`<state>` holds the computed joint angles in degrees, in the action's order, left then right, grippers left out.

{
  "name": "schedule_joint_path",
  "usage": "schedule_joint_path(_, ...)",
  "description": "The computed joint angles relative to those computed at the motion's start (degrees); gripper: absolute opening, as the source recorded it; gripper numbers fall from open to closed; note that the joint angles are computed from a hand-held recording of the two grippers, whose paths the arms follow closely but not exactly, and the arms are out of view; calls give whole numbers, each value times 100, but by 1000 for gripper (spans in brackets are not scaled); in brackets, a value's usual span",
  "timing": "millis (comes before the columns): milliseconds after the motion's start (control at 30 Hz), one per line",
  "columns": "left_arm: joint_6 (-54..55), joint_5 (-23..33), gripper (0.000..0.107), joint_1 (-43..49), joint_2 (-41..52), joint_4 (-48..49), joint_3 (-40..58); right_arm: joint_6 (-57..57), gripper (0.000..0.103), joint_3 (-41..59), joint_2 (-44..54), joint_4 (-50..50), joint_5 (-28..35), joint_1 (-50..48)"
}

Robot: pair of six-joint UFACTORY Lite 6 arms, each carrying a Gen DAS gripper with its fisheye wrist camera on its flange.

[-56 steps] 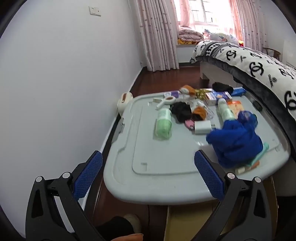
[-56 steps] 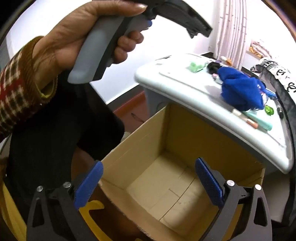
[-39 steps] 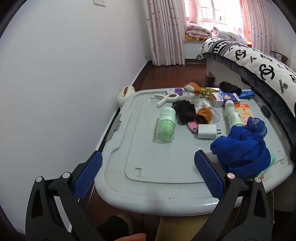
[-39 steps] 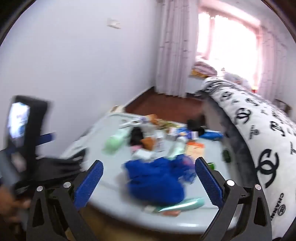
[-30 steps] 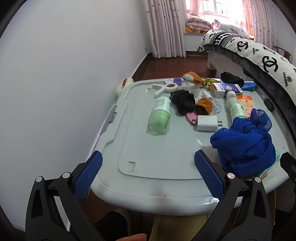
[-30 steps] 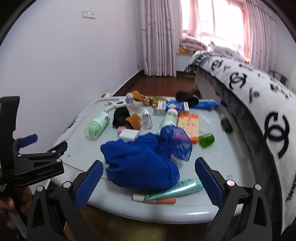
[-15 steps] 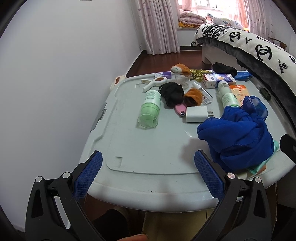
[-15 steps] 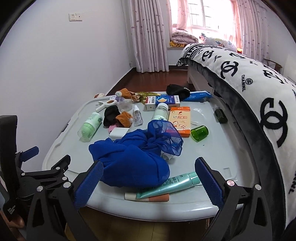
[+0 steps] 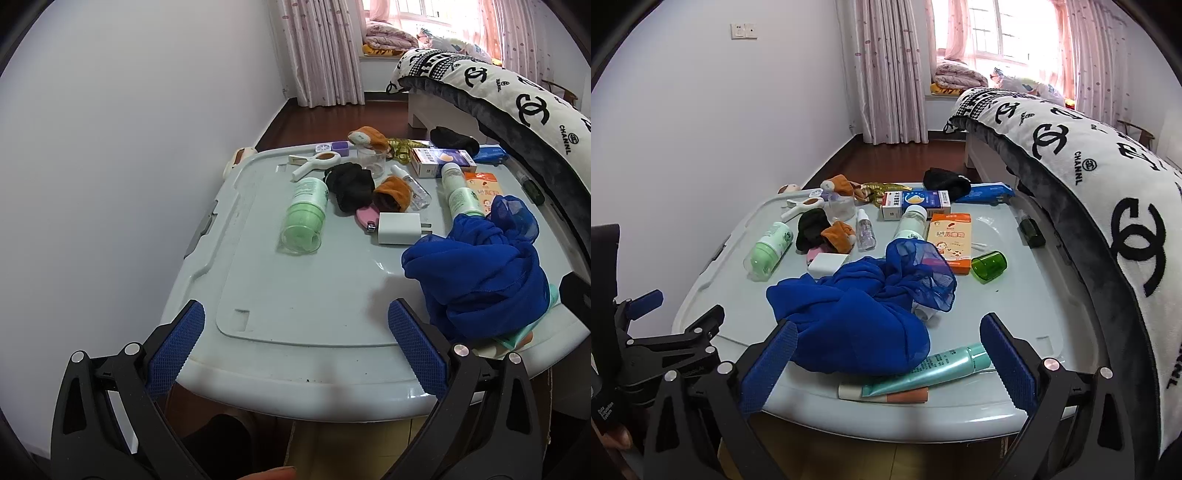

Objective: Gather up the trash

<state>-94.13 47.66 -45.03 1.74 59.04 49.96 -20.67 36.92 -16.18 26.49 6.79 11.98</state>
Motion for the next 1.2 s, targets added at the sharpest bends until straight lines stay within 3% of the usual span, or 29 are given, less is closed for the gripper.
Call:
schedule_joint_path(833, 22, -34, 97, 39, 1, -5, 6, 1816, 98, -19, -15, -1828, -78, 226)
schedule_joint_path(1200, 72, -92, 97, 81, -67, -23, -44, 1789, 98, 6, 8, -1834, -67, 212)
